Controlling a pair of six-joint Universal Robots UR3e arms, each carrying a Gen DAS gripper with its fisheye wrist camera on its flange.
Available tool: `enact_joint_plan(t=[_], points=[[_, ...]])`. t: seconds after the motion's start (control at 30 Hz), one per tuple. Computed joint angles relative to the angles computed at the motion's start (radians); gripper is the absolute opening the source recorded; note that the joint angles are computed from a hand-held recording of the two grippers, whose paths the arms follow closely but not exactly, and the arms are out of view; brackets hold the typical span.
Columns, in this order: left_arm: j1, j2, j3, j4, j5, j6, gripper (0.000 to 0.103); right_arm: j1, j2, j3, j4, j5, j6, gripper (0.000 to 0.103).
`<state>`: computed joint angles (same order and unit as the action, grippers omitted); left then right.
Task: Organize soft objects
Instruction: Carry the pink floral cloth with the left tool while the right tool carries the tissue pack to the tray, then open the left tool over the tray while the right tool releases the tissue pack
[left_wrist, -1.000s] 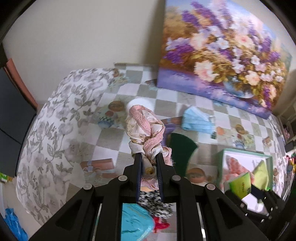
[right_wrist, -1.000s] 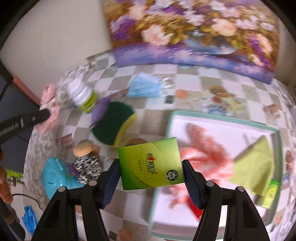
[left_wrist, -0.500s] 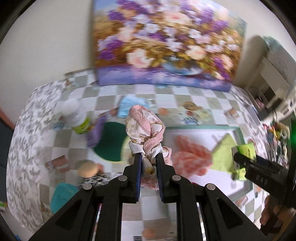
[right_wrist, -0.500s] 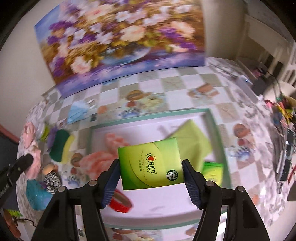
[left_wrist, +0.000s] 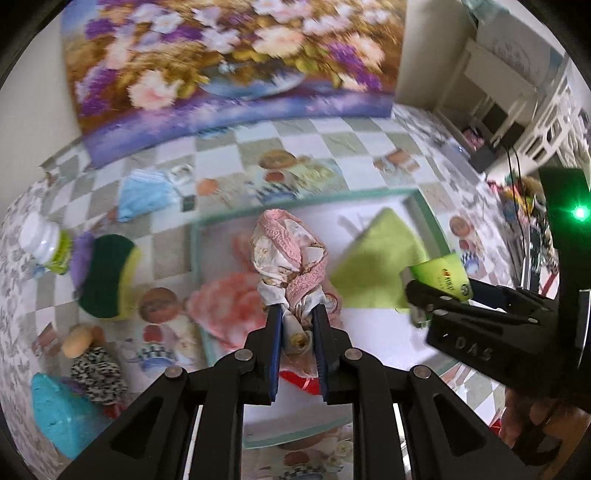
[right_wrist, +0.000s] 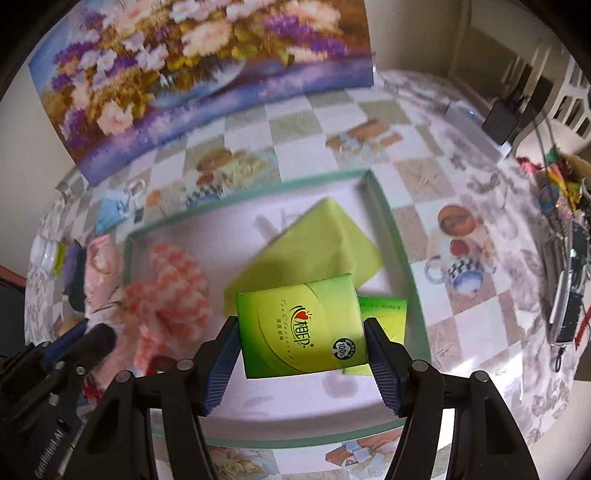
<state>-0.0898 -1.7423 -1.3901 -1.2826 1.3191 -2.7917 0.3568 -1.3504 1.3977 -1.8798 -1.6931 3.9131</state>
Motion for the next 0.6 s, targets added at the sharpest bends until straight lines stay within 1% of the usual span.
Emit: enact_joint_plan(t=[0.23,0.27,0.33,0.4,0.6], points=[[-0.055,-0.059,0.004,0.022,0.034,-0.037,0.017,-0.017,-0.008,0.032,-0.016,0.024,-0.015,0.069],[-0.058,-0.061,0.003,0.023,0.036,-0.039,0.019,-0.018,-0.010,0.033,-0.016,0.024,-0.016,0.069],[-0.058,-0.063,0.007,0.021,0.034,-0.041,0.027,-0.018,-0.010,0.029,-0.016,0.023,-0.017,0.069],[-0.055,-0.061,0.010,0.018,0.030,-0.048,0.039,-0.017,-0.011,0.027,-0.018,0.022,-0.020,0.069],[-0.039,-0.061,0.020,0.005,0.033,-0.058,0.051,-0.017,-0.007,0.023,-0.014,0.028,-0.023,0.069]])
